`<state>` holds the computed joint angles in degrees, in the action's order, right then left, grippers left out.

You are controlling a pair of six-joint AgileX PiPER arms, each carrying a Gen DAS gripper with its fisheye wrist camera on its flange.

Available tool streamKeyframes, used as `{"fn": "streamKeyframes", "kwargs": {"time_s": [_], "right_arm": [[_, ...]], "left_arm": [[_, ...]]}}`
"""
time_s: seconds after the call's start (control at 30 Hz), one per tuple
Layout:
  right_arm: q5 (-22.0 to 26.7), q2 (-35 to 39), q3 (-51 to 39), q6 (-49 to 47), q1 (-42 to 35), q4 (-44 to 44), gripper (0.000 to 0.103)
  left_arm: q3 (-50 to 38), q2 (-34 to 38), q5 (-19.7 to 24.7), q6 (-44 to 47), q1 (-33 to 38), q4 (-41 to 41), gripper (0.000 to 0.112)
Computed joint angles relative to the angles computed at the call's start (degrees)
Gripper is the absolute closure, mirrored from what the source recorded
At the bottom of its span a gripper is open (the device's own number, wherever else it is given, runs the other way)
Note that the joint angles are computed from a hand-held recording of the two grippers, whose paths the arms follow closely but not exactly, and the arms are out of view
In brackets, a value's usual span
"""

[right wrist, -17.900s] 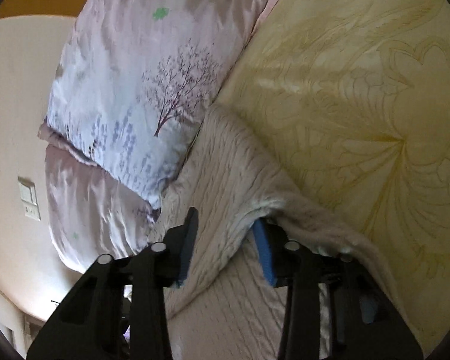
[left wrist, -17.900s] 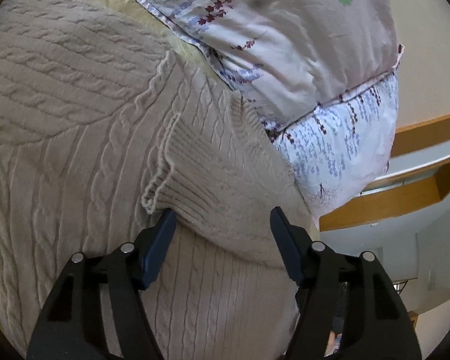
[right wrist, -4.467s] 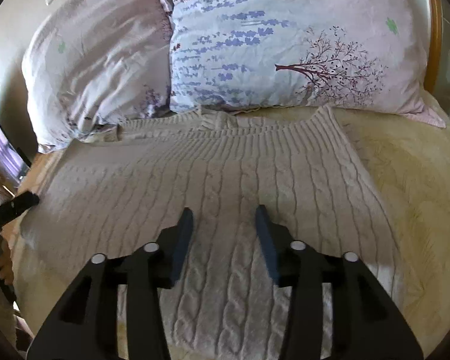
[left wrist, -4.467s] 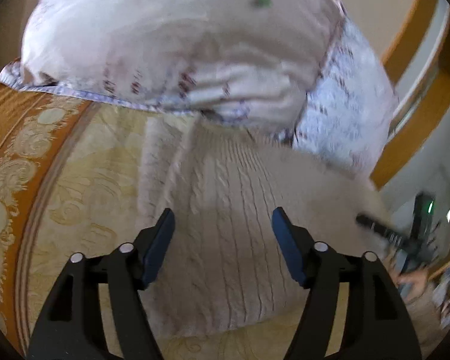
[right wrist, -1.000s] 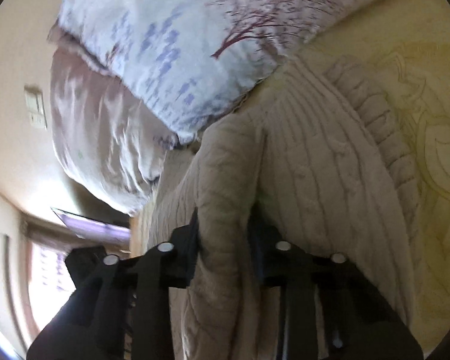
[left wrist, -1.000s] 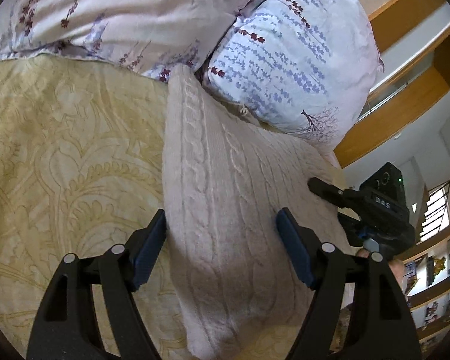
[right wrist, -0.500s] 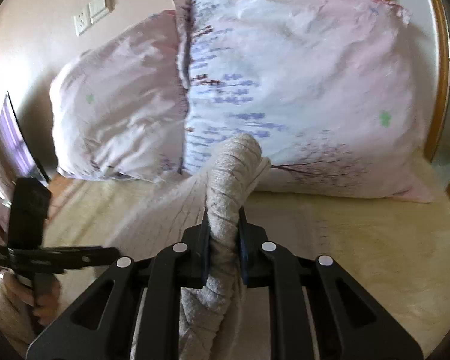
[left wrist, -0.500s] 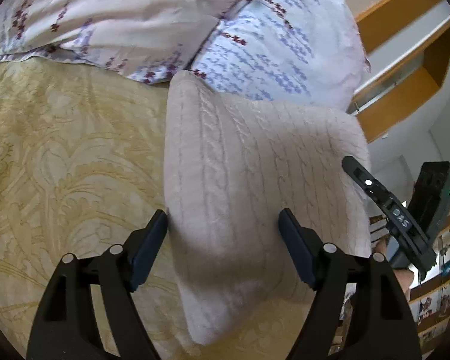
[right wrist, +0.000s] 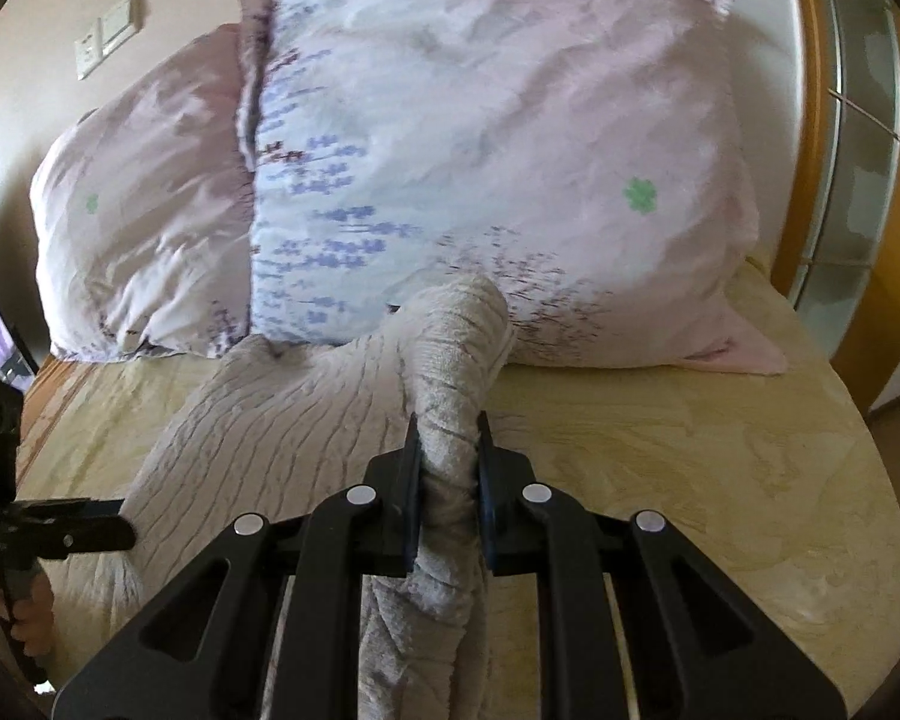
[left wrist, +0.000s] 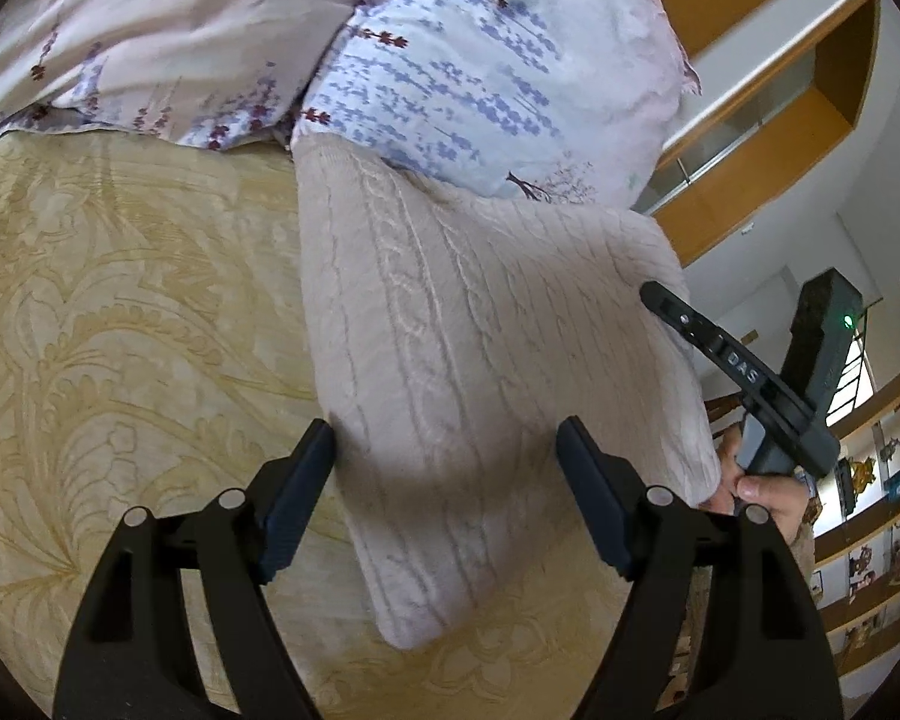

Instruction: Fold small clothes

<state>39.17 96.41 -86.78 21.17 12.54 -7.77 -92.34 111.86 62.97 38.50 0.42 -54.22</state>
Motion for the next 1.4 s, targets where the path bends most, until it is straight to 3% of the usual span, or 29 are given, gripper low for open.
{"fn": "streamKeyframes", "kwargs": {"time_s": [0.27, 0.47, 0.53, 0.87, 1.2, 1.27, 1.33, 1.4], "right_arm": [[1.04, 3.50, 2.10, 0.14, -4.00, 5.91, 0.084], [-2.43, -4.19, 8.83, -2.69, -7.03, 12.24, 0.073], [-4.19, -8.56, 13.81, -7.54, -9.11, 19.38, 0.067], [-5.12, -20.96, 31.85, -30.06, -14.34, 50.03, 0.067], [-8.57, -22.76, 36.91, -33.52, -11.80, 54.09, 0.068], [-9.45, -22.93, 37.29, -33.49, -11.35, 53.85, 0.075], [-9.88, -23.10, 37.32, -33.02, -10.98, 52.82, 0.091], [-11.41, -23.86, 37.44, -30.78, -9.97, 50.03, 0.092]], "left_arm": [[0.95, -0.11, -0.16, -0.15, -0.89, 0.60, 0.037], [3.20, -1.03, 0.76, 1.26, 0.90, -2.86, 0.037], [3.88, -1.45, 0.94, 1.21, 1.38, -2.89, 0.037], [8.04, -3.19, 3.24, 2.15, 2.56, -3.24, 0.040], [9.93, -2.90, 3.88, 1.85, 1.86, -2.80, 0.064], [10.27, -2.87, 3.89, 2.16, 1.71, -2.74, 0.070], [10.41, -3.09, 3.55, 2.61, 1.68, -2.59, 0.076], [10.41, -3.18, 3.78, 3.08, 1.86, -2.52, 0.088]]}}
